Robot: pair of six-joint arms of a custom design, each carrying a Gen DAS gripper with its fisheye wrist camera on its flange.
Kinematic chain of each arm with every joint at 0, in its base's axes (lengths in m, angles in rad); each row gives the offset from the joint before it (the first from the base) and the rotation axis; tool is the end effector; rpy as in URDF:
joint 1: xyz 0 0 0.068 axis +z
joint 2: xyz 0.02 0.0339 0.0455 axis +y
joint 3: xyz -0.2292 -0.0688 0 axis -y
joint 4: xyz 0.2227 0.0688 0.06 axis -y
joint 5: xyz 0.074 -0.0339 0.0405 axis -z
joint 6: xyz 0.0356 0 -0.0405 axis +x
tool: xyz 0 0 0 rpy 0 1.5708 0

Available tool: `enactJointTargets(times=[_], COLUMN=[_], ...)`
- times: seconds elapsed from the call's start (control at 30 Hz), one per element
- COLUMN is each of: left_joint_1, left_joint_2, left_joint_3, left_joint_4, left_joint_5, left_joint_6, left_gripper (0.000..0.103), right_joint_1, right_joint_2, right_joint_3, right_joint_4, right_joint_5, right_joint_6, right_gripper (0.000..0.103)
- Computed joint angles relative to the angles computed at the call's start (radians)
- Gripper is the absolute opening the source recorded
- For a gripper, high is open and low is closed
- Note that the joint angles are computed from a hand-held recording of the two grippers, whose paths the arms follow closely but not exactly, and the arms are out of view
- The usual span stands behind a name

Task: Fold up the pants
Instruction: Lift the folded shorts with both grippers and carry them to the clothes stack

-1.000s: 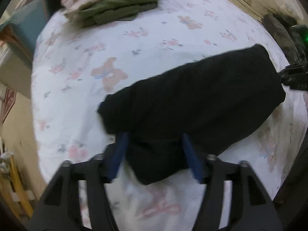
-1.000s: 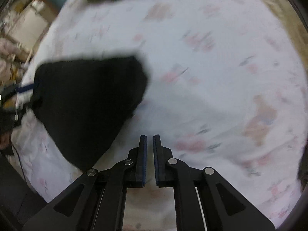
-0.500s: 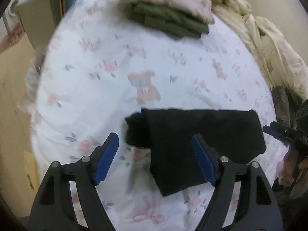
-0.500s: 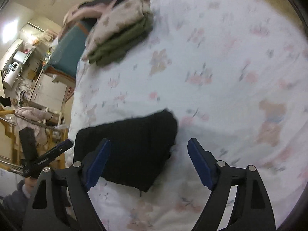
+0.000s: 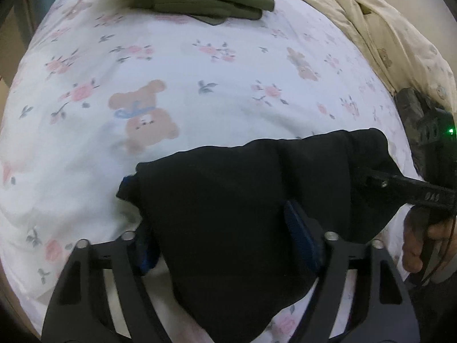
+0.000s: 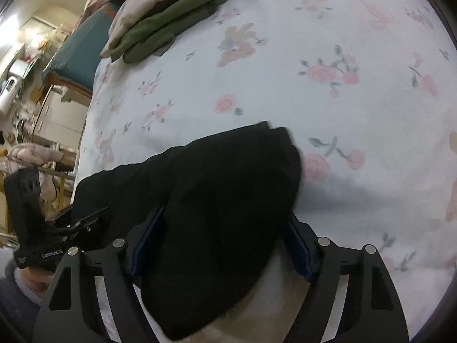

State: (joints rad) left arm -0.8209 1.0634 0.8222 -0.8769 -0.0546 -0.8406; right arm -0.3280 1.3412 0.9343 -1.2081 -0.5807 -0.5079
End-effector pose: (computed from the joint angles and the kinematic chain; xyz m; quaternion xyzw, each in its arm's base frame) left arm 0.1290 -0.1356 0.2204 -0.0157 0.9740 -0.1477 0.1709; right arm 0.1876 -0.0432 0.2000 -0.0797 0.9546 0.2702 0.0968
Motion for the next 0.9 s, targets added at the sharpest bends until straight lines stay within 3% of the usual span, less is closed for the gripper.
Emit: enactJointTargets(times=[0.03,0.07,0.1,0.2,0.43,0.6,0.7,0.9], left_joint_1=[0.003,-0.004,-0.013,-0.027,-0.007,0.046,0.113,0.347], left_joint_2=[0.001,0.004,0.015,0.028,-0.043,-0.002,0.044,0.222], left_joint_3=[0.000,-0.002,0.004,0.020,0.044,0.243,0.360,0.569], left_joint_4=[0.004,0.018,0.022,0.015,-0.029,-0.125,-0.150,-0.143], left_joint_5=[-0.003,-0.015,-0.025,-0.035,-0.010,-0.026,-0.016,0.083], left_joint_6=[0.009,0.040,0.067,0.074,0.011,0.044,0.134,0.357], left_gripper=[0.051,0.042,0.038,0.027,0.021,0.019,0.019,0.019], right_joint_1=[0.021,0.035,0.047,0.094,0.061,0.053,0.068,0.183], right_joint_2=[-0.021,-0.032,-0.027,-0.066,-0.103,-0.127,-0.080,0.109], right_joint_3=[-0.010,-0.011,-0.007,-0.013,0.017,0.129,0.243,0.486], right_joint_4=[0.015,0.017,0.018,0.024,0.002,-0.059,-0.056,0.057], right_joint_5=[0.013,0.012,0.001,0.008,-0.054,-0.144,-0.195,-0.189], right_joint_6=[0.010,-0.002,-0.008,0.004,-0.002,0.023,0.089,0.248], right_gripper=[0.069,0.058,0.041,0.031,0.024,0.024,0.024,0.024])
